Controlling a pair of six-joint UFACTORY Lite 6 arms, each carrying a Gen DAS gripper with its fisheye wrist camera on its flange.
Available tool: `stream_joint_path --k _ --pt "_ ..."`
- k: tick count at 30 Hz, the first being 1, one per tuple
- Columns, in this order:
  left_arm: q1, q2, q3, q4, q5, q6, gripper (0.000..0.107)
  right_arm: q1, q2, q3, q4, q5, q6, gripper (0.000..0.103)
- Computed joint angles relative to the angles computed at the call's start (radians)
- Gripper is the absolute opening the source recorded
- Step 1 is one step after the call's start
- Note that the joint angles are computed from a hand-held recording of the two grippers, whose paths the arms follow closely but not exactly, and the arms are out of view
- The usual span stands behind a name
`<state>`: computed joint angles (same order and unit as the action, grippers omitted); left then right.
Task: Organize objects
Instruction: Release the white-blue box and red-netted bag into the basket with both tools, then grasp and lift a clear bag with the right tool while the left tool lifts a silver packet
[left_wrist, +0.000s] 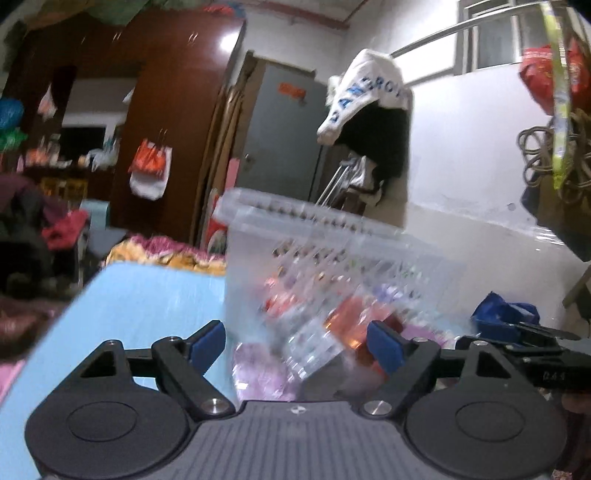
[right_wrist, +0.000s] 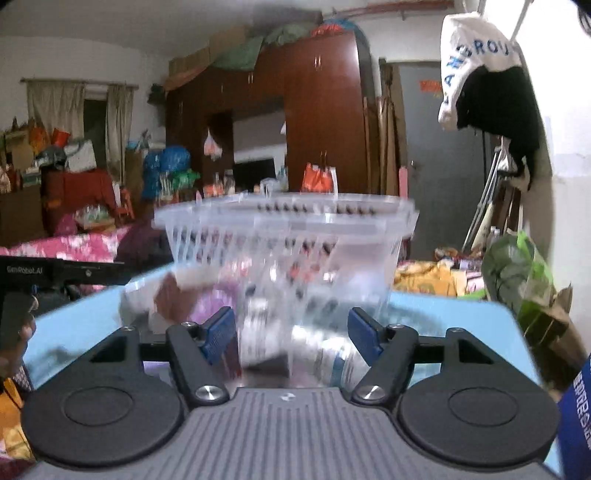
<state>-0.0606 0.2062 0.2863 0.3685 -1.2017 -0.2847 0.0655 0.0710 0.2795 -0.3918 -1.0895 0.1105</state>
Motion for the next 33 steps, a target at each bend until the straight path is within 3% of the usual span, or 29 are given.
stream_joint_path --k 3,7,12,14,15,17,23,28,33 --pt "0.004 0.046 0.044 0.004 0.015 -0.013 0.086 0.043 0.030 0.044 0.032 0.053 -0.027 0.070" --pt "-0.017 0.062 0.084 0.009 0.069 -0.015 0.086 0.049 0.024 0.036 0.001 0.061 0.003 0.038" --pt "-0.032 0.095 0.092 -0.021 0.057 0.009 0.086 -0.007 0.015 -0.035 -0.050 -0.053 0.036 0.037" --pt "-0.041 0.104 0.101 -0.025 0.066 0.015 0.076 -0.025 0.059 -0.053 -0.056 -0.130 0.032 0.037" --pt "-0.059 0.111 0.100 -0.053 0.052 0.037 0.063 -0.037 0.075 -0.066 -0.060 -0.172 0.027 0.037" --pt "-0.063 0.127 0.105 -0.033 0.034 0.052 0.051 -0.056 0.105 -0.081 -0.068 -0.257 0.019 0.037" --pt "-0.143 0.122 0.048 -0.172 -0.052 0.158 0.047 -0.121 0.170 -0.084 -0.146 -0.376 0.037 0.037" --pt "-0.084 0.152 0.000 -0.094 -0.206 0.168 0.047 -0.089 0.179 -0.092 -0.108 -0.415 0.013 0.037" --pt "-0.099 0.161 -0.001 -0.096 -0.226 0.188 0.047 -0.092 0.205 -0.091 -0.118 -0.450 -0.014 0.037"
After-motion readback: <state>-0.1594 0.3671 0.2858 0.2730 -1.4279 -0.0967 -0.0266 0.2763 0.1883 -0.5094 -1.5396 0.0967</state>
